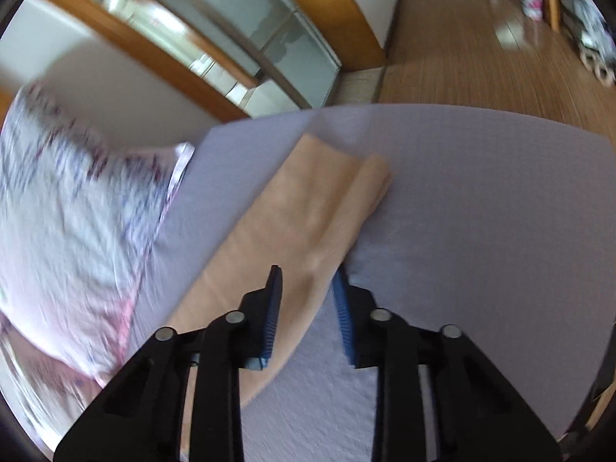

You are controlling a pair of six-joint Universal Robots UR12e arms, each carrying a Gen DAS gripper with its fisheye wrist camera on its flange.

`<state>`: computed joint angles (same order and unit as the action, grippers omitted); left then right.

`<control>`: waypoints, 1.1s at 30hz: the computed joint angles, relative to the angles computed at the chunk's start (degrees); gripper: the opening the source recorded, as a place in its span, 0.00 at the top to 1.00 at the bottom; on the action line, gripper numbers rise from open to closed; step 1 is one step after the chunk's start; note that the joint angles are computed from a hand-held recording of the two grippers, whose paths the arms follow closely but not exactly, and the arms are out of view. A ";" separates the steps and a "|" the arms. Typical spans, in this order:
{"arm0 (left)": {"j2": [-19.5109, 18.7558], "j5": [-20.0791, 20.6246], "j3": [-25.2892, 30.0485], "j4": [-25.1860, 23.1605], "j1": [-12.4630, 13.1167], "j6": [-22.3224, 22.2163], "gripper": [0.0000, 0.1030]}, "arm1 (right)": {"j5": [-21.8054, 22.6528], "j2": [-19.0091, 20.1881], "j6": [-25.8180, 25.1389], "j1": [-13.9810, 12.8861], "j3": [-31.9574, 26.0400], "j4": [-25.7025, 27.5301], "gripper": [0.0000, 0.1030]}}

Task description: Fold small clothes

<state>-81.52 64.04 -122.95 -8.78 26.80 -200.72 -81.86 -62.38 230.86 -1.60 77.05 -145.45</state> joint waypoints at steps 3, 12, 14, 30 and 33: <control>-0.01 -0.12 -0.17 0.49 2.31 -3.91 0.02 | -0.94 0.49 -2.53 -0.01 -0.75 0.20 0.95; 1.83 6.47 -1.54 2.73 6.99 -12.26 0.02 | 6.09 2.13 -31.68 11.07 -9.78 -10.32 0.95; 2.27 8.30 -1.57 1.62 7.81 -13.51 0.04 | 11.66 3.30 -37.34 14.07 -12.66 -9.14 0.95; 4.67 14.30 -2.02 -7.41 16.17 -24.12 0.21 | 24.11 5.43 -67.38 23.88 -16.76 16.24 0.32; 4.05 12.41 -1.61 -9.52 18.38 -27.85 0.26 | 25.17 4.38 -64.92 22.08 -15.82 15.84 0.32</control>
